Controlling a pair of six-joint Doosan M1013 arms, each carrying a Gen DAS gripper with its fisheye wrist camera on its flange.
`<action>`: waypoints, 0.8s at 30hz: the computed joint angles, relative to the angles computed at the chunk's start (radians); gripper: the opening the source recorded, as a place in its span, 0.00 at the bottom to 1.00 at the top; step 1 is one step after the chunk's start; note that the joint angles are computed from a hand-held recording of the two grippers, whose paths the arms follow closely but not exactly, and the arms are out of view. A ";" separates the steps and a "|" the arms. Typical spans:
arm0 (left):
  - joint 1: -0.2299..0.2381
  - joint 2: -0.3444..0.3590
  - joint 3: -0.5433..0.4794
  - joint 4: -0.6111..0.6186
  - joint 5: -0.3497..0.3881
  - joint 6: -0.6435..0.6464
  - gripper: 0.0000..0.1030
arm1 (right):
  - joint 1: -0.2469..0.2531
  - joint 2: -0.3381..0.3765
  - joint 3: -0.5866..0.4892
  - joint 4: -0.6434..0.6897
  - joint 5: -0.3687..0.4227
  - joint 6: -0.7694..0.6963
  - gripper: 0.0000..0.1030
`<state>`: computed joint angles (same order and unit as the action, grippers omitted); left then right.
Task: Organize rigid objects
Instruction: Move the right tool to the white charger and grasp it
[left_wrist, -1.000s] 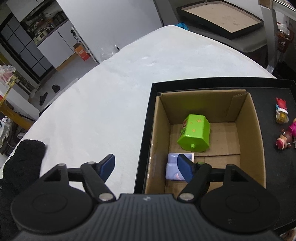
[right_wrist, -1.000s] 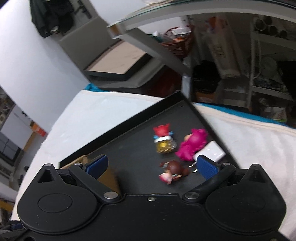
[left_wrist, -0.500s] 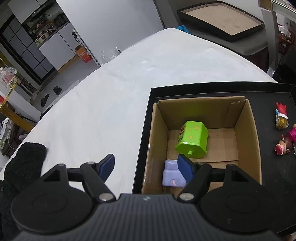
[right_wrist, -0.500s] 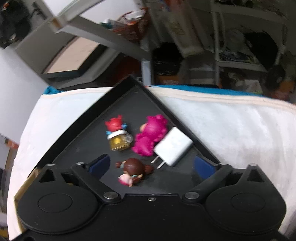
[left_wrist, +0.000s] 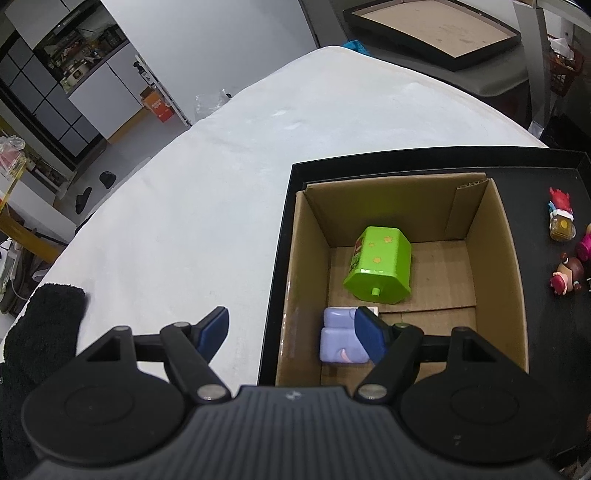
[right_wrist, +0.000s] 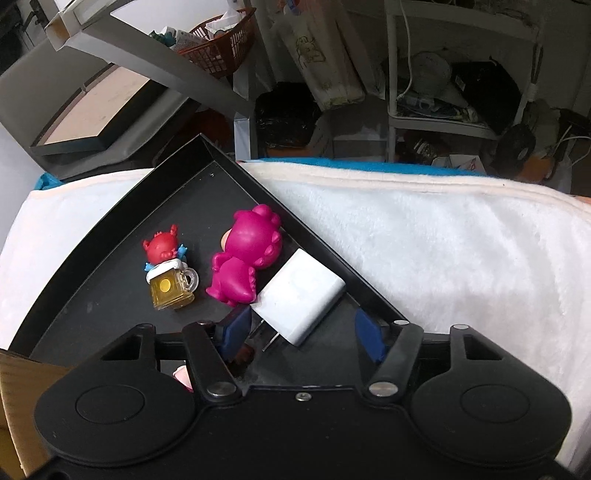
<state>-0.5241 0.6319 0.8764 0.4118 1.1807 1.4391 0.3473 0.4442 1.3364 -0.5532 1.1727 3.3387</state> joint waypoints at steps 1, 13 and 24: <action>0.001 -0.001 0.000 -0.003 -0.001 0.000 0.71 | 0.000 0.000 0.000 -0.002 -0.002 -0.002 0.60; 0.006 -0.016 0.033 -0.021 -0.015 -0.001 0.72 | 0.005 0.009 -0.021 0.017 0.036 -0.105 0.46; 0.014 -0.033 0.046 -0.032 -0.037 -0.001 0.72 | 0.006 0.013 -0.018 0.009 0.054 -0.080 0.53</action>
<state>-0.5097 0.5992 0.9222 0.3801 1.1437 1.4378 0.3529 0.4567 1.3182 -0.5438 1.2264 3.2589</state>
